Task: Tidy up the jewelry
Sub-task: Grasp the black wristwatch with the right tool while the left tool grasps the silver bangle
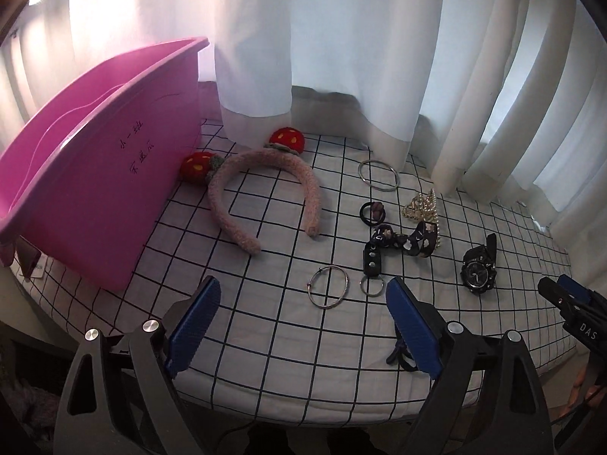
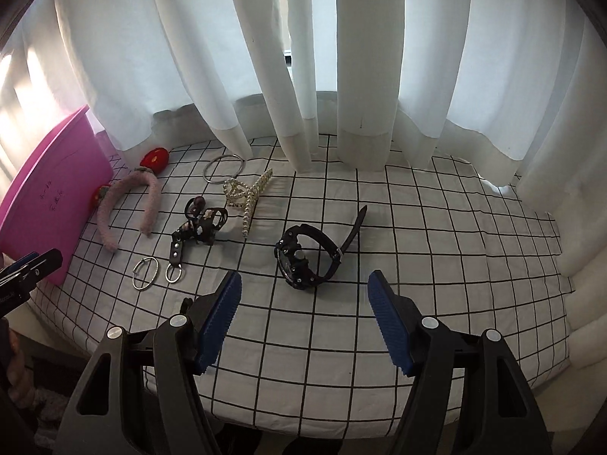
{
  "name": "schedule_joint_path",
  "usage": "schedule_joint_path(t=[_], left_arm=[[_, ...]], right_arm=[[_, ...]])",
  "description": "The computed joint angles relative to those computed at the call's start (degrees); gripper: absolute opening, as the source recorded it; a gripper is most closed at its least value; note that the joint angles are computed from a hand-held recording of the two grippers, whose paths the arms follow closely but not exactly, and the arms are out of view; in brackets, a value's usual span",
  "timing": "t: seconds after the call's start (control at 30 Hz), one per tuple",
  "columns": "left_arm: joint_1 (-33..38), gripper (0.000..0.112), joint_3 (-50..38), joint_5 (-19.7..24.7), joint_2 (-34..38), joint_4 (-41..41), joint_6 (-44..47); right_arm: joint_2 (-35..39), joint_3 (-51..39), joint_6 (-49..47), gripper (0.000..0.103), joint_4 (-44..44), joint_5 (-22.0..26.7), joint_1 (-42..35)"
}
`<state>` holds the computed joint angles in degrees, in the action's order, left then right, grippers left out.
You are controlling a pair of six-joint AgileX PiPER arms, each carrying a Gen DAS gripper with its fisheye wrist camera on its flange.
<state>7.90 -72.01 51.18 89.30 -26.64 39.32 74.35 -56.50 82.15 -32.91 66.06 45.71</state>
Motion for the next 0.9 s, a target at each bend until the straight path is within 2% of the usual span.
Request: schedule_joint_path(t=[0.1,0.23,0.33,0.47,0.57,0.73,0.9], left_arm=[[-3.8,0.087,4.7,-5.3,-1.3,5.0,-8.0],[-7.8,0.087,9.3,-9.7,-2.1,11.3,-19.0],[-9.9,0.087,11.7,-12.0,-2.1,14.0,-25.5],[-13.5,0.087,13.2,-15.1,-1.3,19.6,-33.2],[-15.0,0.087,13.5,-17.2,0.1,21.6,-35.0],[-15.5,0.087,12.2,-19.2,4.6,22.0,-34.6],[-15.9,0.087,11.4,-22.1,8.2,24.4,-34.6]], right_arm=[[-2.3,5.9,-6.9,0.066,2.2,-8.1,-5.6],[-3.0,11.9,-18.5,0.066,7.8,-19.7,-13.8],[-1.8,14.5,-27.0,0.066,12.0,-26.0,-18.3],[-0.2,16.9,-33.3,0.066,16.1,-32.1,-22.6],[0.6,18.1,-33.8,0.066,16.9,-35.2,-24.1],[2.1,19.2,-29.0,0.066,14.2,-38.2,-24.1],[3.8,18.9,-23.3,0.066,10.8,-38.7,-22.5]])
